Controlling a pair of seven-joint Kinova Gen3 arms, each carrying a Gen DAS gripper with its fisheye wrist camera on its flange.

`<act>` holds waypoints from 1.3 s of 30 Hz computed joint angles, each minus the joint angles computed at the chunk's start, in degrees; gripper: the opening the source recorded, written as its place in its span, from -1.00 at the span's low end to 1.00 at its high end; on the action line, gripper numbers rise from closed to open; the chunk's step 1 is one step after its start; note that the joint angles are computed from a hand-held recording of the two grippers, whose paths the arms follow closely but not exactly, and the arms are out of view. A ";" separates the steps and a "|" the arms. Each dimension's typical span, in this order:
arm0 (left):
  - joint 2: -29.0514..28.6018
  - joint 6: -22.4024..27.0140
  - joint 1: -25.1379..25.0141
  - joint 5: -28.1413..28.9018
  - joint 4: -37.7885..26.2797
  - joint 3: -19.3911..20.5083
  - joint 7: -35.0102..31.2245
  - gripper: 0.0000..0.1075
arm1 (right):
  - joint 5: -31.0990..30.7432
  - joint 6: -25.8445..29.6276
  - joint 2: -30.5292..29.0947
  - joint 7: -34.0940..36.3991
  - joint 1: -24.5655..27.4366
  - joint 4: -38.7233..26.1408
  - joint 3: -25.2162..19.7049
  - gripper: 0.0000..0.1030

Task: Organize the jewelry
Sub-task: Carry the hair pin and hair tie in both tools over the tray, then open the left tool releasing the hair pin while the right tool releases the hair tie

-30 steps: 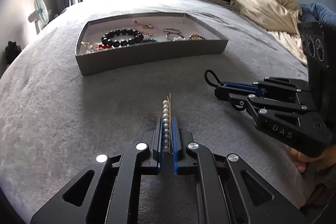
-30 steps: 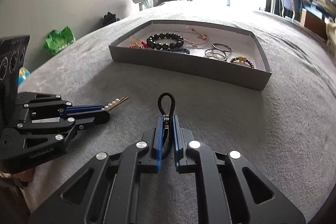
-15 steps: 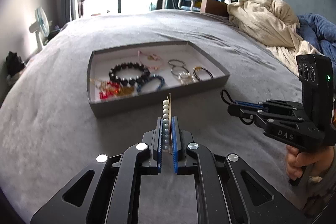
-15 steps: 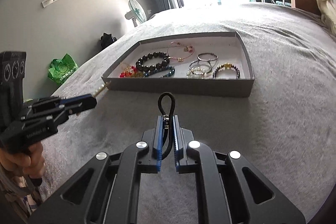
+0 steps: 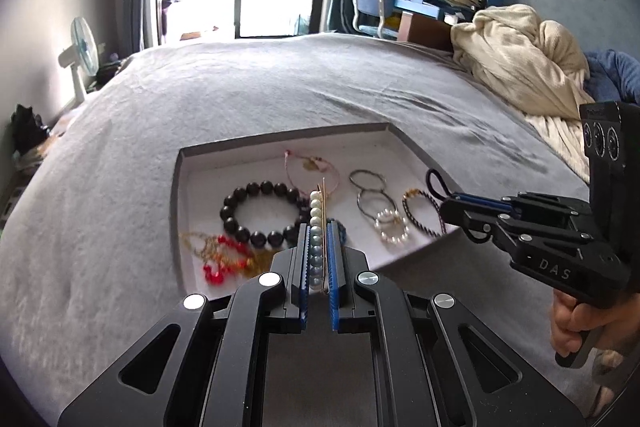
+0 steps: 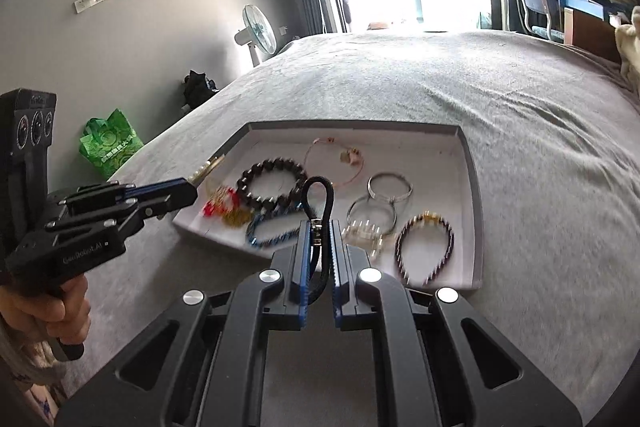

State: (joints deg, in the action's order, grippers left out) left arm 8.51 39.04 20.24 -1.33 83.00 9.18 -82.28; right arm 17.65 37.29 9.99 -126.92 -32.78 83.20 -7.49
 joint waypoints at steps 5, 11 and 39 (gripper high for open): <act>3.29 0.72 0.40 0.06 -3.33 -0.09 -0.21 -0.84 | -2.57 0.99 3.37 2.71 1.22 -3.80 0.45 -0.83; 7.02 1.76 1.60 -0.62 -6.34 -0.73 0.52 -0.84 | -3.87 3.85 6.93 4.39 0.76 -7.21 1.65 -0.83; 2.07 -8.74 4.38 -5.65 4.68 -3.09 8.00 0.54 | 6.47 -2.57 2.74 -8.24 -4.23 2.24 4.95 0.11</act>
State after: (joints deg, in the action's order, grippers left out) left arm 10.58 30.31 24.61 -6.97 87.69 6.09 -74.27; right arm 24.12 34.73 12.73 -135.16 -37.01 85.43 -2.55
